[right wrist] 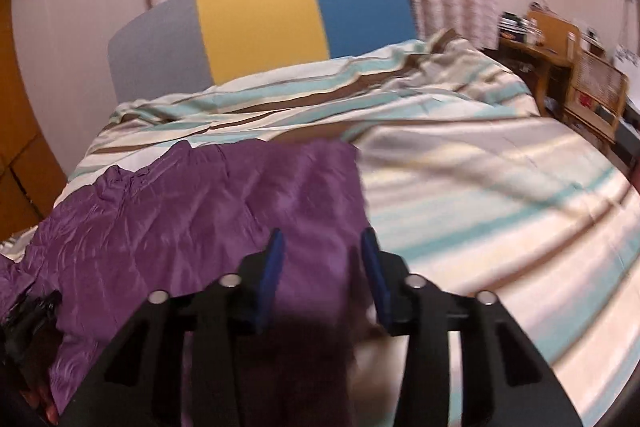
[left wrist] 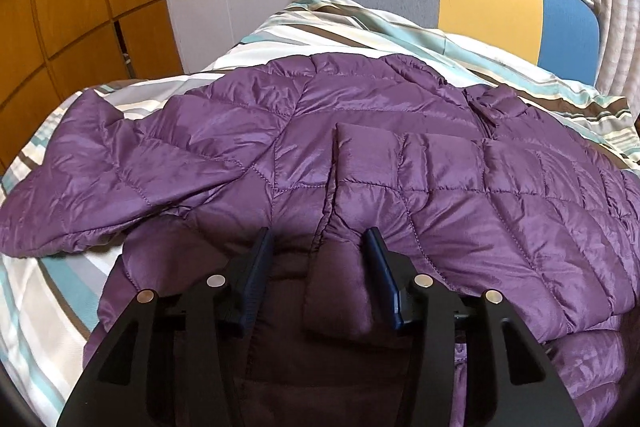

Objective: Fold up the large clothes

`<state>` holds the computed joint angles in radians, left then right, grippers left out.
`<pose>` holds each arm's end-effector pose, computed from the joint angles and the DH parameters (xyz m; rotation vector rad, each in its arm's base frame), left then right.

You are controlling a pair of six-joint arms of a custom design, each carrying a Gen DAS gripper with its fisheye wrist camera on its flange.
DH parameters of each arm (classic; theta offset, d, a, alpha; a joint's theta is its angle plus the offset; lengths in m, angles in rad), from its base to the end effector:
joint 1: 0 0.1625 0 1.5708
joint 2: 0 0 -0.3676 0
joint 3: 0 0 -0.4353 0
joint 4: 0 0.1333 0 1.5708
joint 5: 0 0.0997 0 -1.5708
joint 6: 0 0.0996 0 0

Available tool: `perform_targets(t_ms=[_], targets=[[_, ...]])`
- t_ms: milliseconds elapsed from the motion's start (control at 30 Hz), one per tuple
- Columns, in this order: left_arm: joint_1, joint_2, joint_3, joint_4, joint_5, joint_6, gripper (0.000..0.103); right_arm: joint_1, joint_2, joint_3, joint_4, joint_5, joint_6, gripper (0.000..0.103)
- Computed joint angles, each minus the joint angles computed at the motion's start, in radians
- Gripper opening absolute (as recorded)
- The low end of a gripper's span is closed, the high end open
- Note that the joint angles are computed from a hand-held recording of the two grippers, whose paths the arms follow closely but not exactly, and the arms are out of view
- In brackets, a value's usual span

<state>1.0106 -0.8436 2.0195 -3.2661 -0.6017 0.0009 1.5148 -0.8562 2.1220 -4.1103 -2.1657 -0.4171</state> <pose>-0.0972 -0.5604 0.0359 0.3126 2.1934 -0.8792 0.0505 -0.4833 0.0961 -0.0861 -2.0278 1.2811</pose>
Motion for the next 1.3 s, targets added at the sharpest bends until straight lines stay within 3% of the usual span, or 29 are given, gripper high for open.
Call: perform_targets(t_ms=[233,400,533,667,800,900,1000,1167,1233,1300], targets=[[0.006,0.012,-0.007,-0.01,-0.008,0.012,0.051,-0.087,-0.025,-0.12,0.329,0.025,0.089,0.021],[0.003,0.028,-0.013,-0.023,0.009,0.028,0.052,-0.099,0.01,-0.132,0.263,0.035,0.041,0.021],[0.003,0.028,-0.014,-0.024,0.008,0.028,0.053,-0.127,-0.034,-0.081,0.261,0.121,0.076,0.024],[0.0,0.029,-0.014,-0.019,0.015,0.024,0.054,-0.131,-0.102,0.032,0.178,0.193,0.106,0.041],[0.0,0.027,-0.013,-0.019,0.012,0.022,0.054,-0.094,-0.111,0.128,0.073,0.148,0.111,0.039],[0.003,0.022,-0.011,-0.014,0.005,0.015,0.055,-0.079,-0.06,0.111,0.05,0.067,0.076,0.04],[0.007,0.015,-0.008,-0.012,-0.01,0.013,0.058,-0.087,-0.039,0.074,0.137,0.01,0.096,0.045],[0.009,0.012,-0.008,-0.005,-0.011,0.014,0.059,-0.056,0.028,0.022,0.086,-0.081,0.032,0.047],[0.01,0.008,-0.007,0.002,-0.016,0.01,0.062,-0.051,0.043,0.011,0.069,-0.105,0.02,0.051],[0.008,0.003,-0.005,0.01,-0.009,-0.002,0.075,-0.054,0.043,0.012,0.066,-0.106,0.028,0.055]])
